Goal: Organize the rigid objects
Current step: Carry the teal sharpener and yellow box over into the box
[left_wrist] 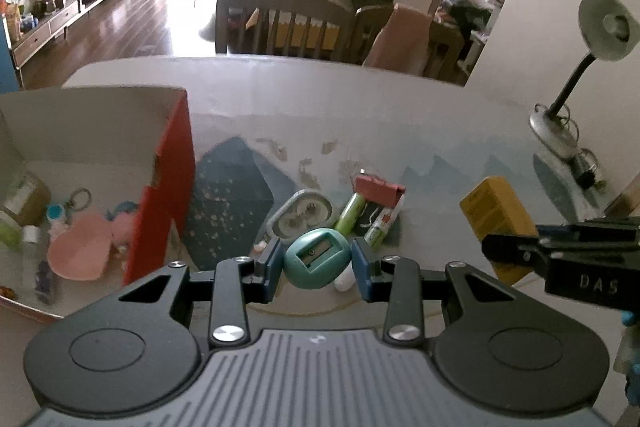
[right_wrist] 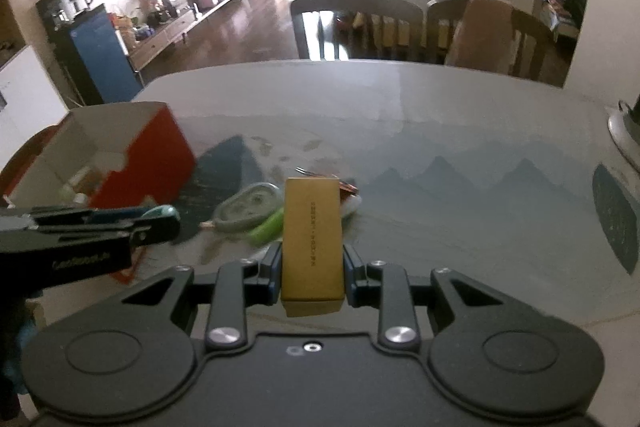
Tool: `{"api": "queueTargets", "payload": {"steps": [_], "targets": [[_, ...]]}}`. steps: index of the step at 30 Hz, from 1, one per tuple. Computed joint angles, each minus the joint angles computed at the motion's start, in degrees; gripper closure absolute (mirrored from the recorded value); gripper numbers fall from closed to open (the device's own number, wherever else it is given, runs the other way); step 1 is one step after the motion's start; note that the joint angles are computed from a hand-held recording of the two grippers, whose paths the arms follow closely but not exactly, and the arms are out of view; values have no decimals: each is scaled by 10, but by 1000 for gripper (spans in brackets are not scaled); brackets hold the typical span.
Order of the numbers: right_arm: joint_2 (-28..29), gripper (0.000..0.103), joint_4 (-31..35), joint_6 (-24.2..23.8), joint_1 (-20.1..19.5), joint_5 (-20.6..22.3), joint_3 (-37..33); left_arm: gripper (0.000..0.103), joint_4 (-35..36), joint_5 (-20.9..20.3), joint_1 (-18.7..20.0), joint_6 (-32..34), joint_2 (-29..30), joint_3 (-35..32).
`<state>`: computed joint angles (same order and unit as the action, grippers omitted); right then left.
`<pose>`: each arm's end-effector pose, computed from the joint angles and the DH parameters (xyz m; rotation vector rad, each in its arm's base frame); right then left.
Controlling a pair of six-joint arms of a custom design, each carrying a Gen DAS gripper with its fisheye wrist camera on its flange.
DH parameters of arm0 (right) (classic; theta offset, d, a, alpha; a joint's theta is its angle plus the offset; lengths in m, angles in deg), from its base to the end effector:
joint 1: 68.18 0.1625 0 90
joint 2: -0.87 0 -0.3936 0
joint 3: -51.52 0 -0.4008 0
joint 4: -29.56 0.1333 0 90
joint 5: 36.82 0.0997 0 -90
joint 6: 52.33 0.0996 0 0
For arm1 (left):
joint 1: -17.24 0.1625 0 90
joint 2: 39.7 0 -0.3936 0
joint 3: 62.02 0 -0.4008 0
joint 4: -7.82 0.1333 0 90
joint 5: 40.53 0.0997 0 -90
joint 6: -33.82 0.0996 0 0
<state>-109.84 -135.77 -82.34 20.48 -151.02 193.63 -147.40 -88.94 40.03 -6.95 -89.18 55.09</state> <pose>0.0845 -0.3398 0.3256 0.3971 -2.4005 0.8009 -0.3881 -0.3794 0.0124 0.6098 2.5057 -0.7603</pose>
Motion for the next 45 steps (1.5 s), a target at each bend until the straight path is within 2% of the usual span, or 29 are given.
{"api": "queueTargets", "payload": {"steps": [11, 21, 35, 45], "targets": [[12, 74, 6, 34, 114, -38, 3, 67, 11, 22, -12, 19, -86, 37], [95, 74, -34, 93, 200, -70, -12, 67, 41, 31, -5, 40, -168, 75], [239, 74, -108, 143, 266, -103, -48, 67, 104, 50, 46, 71, -283, 112], [343, 74, -140, 159, 279, -127, -93, 67, 115, 60, 104, 121, -316, 105]]}}
